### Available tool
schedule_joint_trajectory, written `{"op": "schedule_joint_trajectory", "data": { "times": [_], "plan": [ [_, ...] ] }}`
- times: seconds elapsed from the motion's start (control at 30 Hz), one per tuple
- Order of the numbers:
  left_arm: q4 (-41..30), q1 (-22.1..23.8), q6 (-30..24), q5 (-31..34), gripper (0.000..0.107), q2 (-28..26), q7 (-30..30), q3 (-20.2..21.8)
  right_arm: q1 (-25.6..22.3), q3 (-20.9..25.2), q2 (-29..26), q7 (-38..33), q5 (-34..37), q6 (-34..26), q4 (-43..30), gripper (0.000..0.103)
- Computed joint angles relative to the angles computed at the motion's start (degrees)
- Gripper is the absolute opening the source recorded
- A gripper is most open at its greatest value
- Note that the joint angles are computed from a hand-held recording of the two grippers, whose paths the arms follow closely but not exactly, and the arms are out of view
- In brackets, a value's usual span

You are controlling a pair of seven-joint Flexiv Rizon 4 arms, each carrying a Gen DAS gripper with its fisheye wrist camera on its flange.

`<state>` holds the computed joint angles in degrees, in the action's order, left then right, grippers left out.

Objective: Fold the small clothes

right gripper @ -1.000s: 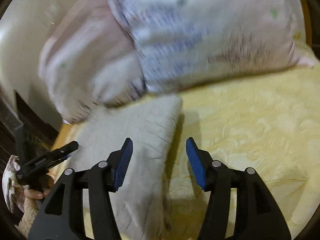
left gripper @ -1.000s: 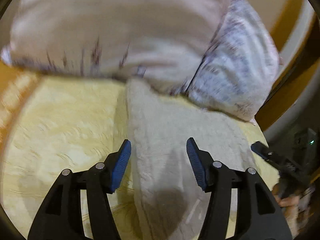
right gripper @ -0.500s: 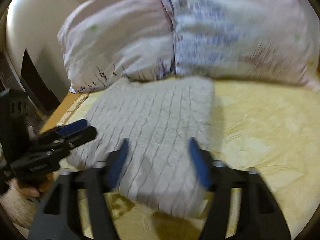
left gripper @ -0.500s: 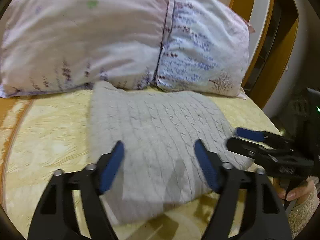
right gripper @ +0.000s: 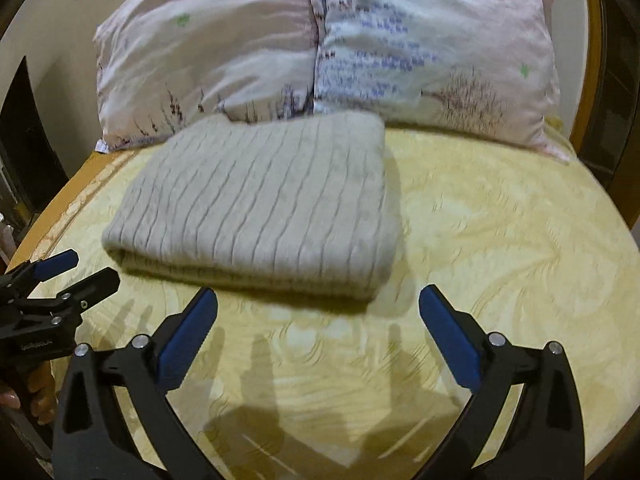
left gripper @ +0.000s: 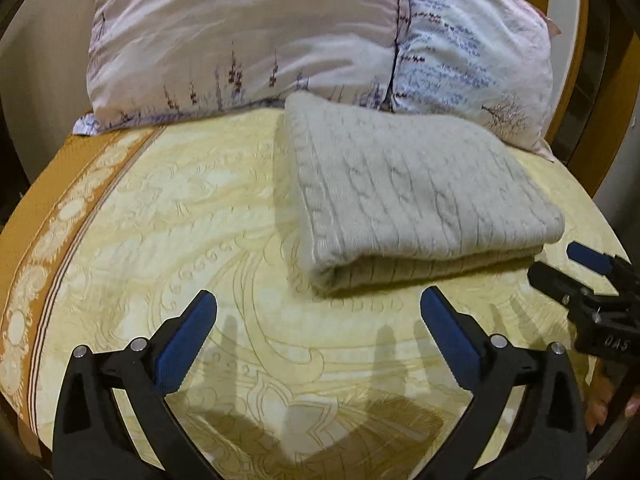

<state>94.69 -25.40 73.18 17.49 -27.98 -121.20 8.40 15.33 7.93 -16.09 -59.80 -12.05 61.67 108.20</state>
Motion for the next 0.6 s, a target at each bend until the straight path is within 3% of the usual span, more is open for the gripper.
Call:
{"op": "schedule_joint_trajectory", "data": {
  "times": [0.27,0.6],
  "plan": [
    [-4.2,-1.0,-9.3,1.7,0.102,-1.8,0.0,-0.4,1.4,0.1,-0.9,2.0,-0.1,-5.1,-0.8,0.101],
    [-5.1,-0.4,-11.0,3.2,0.102,-2.0,-0.9,-1.6,2.8,-0.8,-1.2,5.7,-5.2,-7.3,-0.7,0.101]
  ]
}}
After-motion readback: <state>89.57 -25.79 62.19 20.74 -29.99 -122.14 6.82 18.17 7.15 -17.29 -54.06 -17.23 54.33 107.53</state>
